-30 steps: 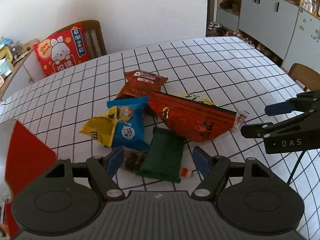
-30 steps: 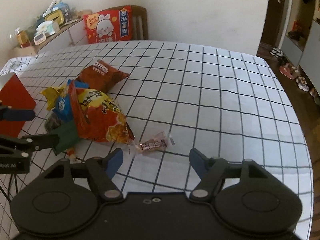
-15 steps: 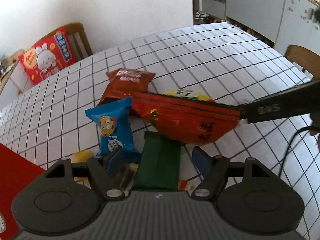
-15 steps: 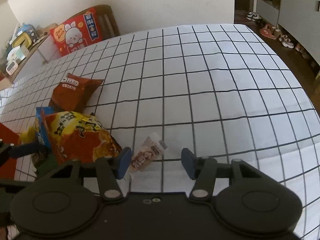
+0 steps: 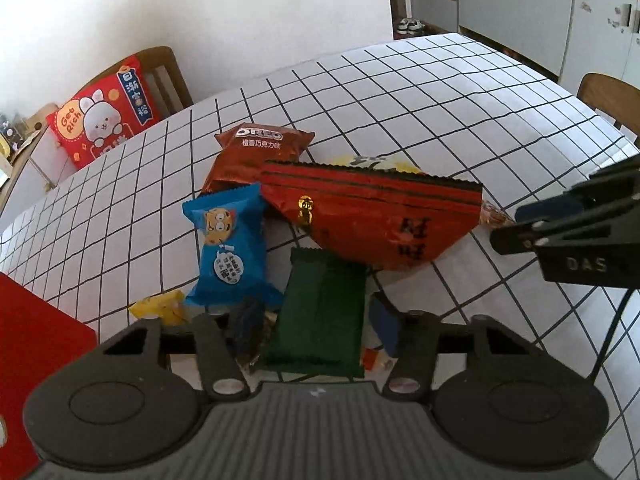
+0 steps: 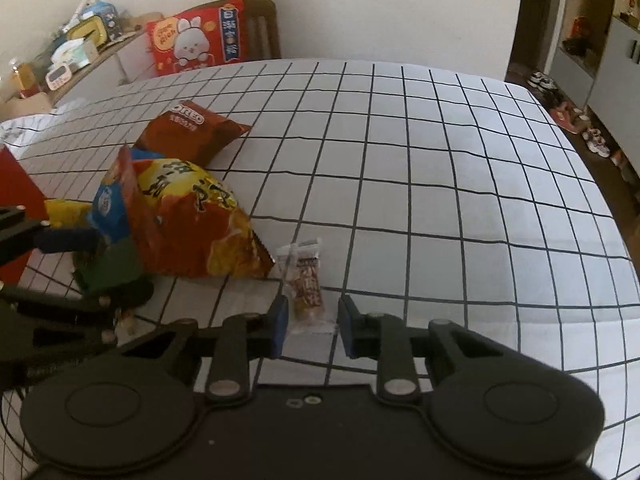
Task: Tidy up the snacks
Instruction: 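Grasp the green packet with the left tool while the right grasps the small clear-wrapped candy, then carry the green packet and small wrapped candy over the box with both tools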
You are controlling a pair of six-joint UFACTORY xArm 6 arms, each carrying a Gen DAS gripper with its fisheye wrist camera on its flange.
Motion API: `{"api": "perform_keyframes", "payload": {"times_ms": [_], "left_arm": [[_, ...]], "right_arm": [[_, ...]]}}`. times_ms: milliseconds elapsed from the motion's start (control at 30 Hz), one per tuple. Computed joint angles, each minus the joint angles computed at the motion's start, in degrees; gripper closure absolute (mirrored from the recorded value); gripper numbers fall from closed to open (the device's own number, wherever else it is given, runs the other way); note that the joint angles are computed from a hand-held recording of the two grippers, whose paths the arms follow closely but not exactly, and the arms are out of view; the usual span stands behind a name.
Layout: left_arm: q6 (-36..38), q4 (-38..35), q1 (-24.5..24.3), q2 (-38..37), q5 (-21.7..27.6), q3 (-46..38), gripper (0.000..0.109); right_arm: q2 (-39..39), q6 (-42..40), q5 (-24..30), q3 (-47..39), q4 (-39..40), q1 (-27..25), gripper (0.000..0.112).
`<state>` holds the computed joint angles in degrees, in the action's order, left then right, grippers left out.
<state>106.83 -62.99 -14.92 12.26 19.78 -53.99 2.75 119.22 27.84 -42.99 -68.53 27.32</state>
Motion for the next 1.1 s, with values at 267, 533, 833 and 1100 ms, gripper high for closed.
{"api": "perform_keyframes", "payload": {"times_ms": [267, 533, 833, 1100], "left_arm": [[-5.2, 4.0, 1.6, -1.0, 2.9, 0.0, 0.066], [-15.0, 10.7, 5.7, -4.3, 9.3, 0.3, 0.066], [-19.4, 13.2, 10.8, -10.1, 15.1, 2.7, 0.066], [-21.7, 13.6, 15.6, -14.1, 20.1, 2.9, 0.066]], "right_arm": [[-3.3, 2.4, -1.2, 2.3, -1.2, 0.7, 0.088], [-7.7, 6.3, -0.9, 4.4, -2.8, 3.2, 0.088], [-10.2, 6.9, 2.4, 4.1, -0.9, 8.1, 0.088], [-10.0, 3.3, 6.4, 0.3, 2.2, 12.6, 0.088]]}}
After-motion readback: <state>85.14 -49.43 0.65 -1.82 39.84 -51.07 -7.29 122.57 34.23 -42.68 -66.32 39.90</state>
